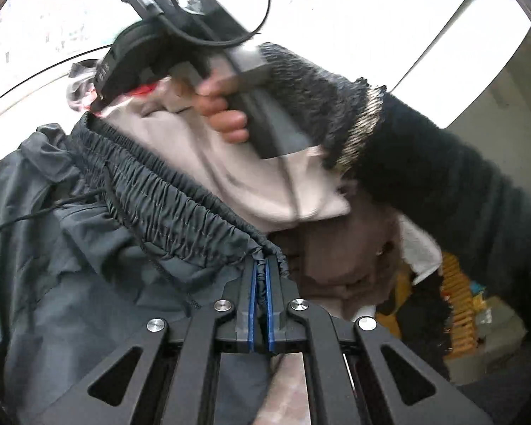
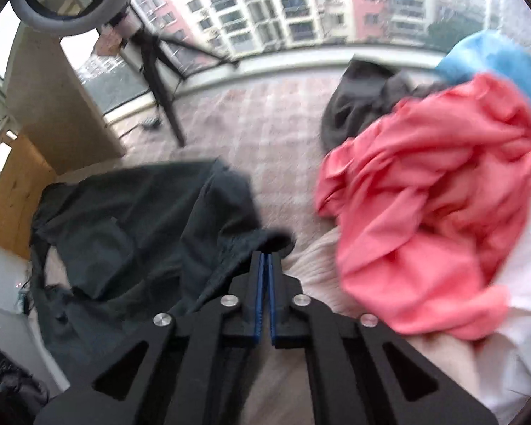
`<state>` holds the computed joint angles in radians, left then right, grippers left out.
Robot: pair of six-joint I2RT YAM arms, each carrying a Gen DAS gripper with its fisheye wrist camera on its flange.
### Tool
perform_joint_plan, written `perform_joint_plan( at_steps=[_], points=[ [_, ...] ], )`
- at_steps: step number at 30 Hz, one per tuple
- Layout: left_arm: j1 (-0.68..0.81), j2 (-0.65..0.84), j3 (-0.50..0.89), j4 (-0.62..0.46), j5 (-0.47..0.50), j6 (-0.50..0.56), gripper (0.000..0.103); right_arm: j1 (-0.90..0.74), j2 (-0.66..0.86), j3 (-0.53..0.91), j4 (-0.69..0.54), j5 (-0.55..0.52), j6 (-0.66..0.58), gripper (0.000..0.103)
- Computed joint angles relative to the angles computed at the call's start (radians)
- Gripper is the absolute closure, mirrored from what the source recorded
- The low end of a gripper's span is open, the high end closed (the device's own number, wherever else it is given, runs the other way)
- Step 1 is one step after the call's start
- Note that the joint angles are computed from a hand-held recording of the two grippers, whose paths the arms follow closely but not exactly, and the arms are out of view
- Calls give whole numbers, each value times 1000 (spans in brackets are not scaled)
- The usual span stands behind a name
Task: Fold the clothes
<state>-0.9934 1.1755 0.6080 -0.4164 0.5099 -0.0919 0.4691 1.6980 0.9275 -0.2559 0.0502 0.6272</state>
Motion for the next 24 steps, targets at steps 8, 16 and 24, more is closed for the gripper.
perform_joint_plan(
  at_steps=[8,16,24],
  points=[
    [-120,161,-35,125,-86,-35,98,-51,-97,-66,-4,-148,9,100],
    [-129,95,-30,80,-122,18,98,-69,59,-9,46,-277,73,58],
    [-49,37,5,5,-54,62,99,29,-33,39,-82,-39,55,95]
  ],
)
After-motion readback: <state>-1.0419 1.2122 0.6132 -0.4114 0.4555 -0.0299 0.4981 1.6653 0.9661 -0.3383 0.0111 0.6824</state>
